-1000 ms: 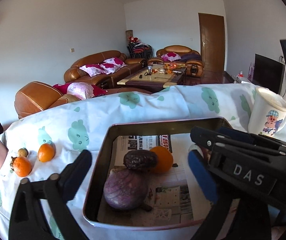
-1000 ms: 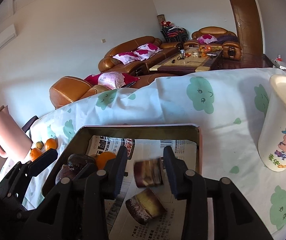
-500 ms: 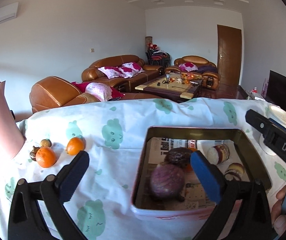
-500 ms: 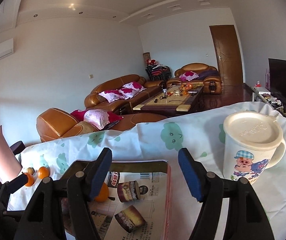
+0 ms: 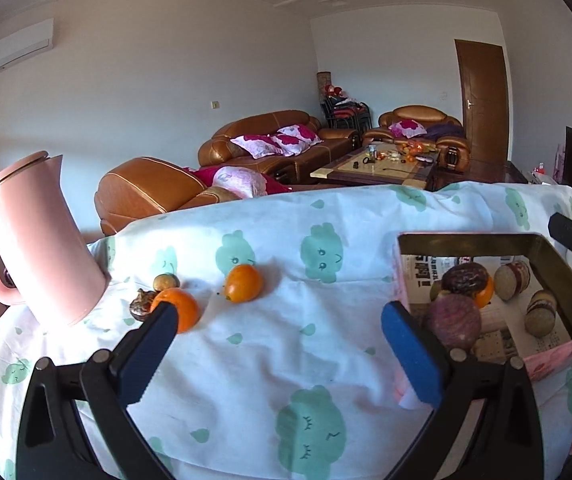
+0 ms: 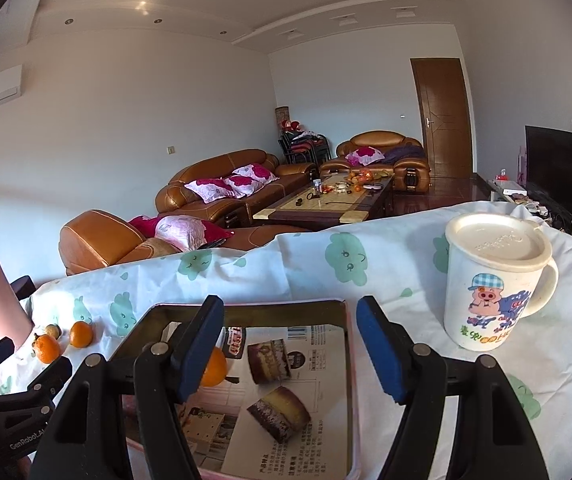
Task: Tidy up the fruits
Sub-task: 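Move both tools back toward the remaining fruits on the cloth, then grasp an orange with the right tool while the left tool grasps another orange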
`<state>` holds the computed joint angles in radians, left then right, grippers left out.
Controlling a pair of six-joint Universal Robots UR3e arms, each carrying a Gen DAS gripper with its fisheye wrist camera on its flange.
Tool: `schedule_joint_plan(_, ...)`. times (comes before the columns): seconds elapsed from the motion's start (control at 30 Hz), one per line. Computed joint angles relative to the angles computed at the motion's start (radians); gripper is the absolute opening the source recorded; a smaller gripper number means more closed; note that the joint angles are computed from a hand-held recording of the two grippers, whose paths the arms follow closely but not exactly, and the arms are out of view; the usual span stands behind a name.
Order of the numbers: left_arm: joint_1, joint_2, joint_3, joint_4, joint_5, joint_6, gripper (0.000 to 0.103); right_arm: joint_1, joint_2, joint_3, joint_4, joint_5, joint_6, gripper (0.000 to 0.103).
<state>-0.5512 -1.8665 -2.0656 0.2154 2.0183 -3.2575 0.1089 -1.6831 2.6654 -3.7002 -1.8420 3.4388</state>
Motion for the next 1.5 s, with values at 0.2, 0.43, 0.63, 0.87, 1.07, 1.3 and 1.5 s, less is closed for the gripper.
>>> schedule_joint_plan(0.2, 0.119, 0.062, -0.093, 0.039, -0.067, 0.022, 0.103, 0.204, 0.123, -0.118, 0.025, -0.157, 0.044, 0.07)
schedule_joint_plan(0.43, 0.287, 0.128, -0.173, 0.045, -0.171, 0.061, 0.103, 0.368, 0.27, -0.306, 0.11, -0.239, 0.085, 0.07)
schedule_joint_plan(0.63, 0.467, 0.182, -0.235, 0.026, -0.299, 0.073, 0.103, 0.472, 0.408, -0.521, 0.22, -0.263, 0.082, 0.07)
schedule_joint_plan(0.87, 0.578, 0.18, -0.241, 0.044, -0.291, 0.085, 0.103, 0.502, 0.546, -0.774, 0.402, -0.202, 0.073, 0.07)
schedule_joint_plan(1.07, 0.636, 0.155, -0.231, 0.068, -0.258, 0.094, 0.103, 0.483, 0.679, -1.04, 0.607, -0.099, 0.038, 0.07)
schedule_joint_plan(1.3, 0.675, 0.133, -0.215, 0.049, -0.286, 0.121, 0.103, 0.42, 0.836, -1.36, 0.901, 0.036, 0.065, 0.059)
schedule_joint_plan(1.5, 0.715, 0.149, -0.214, -0.012, -0.351, 0.102, 0.103, 0.412, 0.926, -1.552, 1.108, 0.057, 0.089, 0.046)
